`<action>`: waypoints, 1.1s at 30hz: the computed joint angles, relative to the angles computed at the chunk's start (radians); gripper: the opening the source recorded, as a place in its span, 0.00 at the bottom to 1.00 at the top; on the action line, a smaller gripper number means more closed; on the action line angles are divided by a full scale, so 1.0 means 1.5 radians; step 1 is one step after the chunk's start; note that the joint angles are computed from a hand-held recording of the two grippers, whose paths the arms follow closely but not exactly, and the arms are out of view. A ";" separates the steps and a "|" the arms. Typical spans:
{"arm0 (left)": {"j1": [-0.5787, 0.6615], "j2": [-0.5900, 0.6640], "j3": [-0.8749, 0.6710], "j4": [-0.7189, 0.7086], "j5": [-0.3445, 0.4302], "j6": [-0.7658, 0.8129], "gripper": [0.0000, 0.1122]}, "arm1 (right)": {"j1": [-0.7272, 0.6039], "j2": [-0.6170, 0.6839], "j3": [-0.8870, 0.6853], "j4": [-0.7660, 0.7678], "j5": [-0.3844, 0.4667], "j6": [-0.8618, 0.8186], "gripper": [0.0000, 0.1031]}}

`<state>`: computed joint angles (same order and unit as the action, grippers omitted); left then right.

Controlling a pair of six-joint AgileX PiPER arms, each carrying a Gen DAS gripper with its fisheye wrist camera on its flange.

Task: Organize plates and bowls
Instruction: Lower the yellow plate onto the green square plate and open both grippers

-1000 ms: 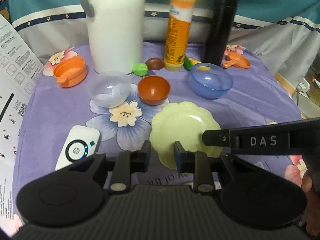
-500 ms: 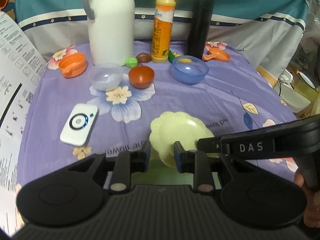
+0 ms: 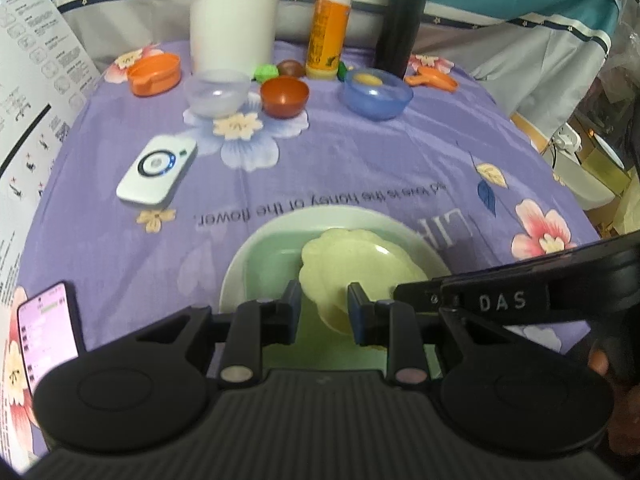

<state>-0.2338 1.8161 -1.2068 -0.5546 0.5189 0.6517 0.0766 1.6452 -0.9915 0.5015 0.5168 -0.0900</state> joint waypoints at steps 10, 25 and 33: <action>0.012 0.014 0.014 0.001 0.012 0.013 0.22 | 0.018 0.010 -0.002 -0.017 -0.002 0.018 0.28; 0.012 0.042 -0.006 0.020 0.025 -0.005 0.28 | 0.009 0.038 -0.015 0.019 0.001 -0.019 0.30; 0.010 0.008 0.018 0.005 -0.026 0.010 0.78 | -0.007 0.014 -0.002 0.058 -0.025 -0.050 0.83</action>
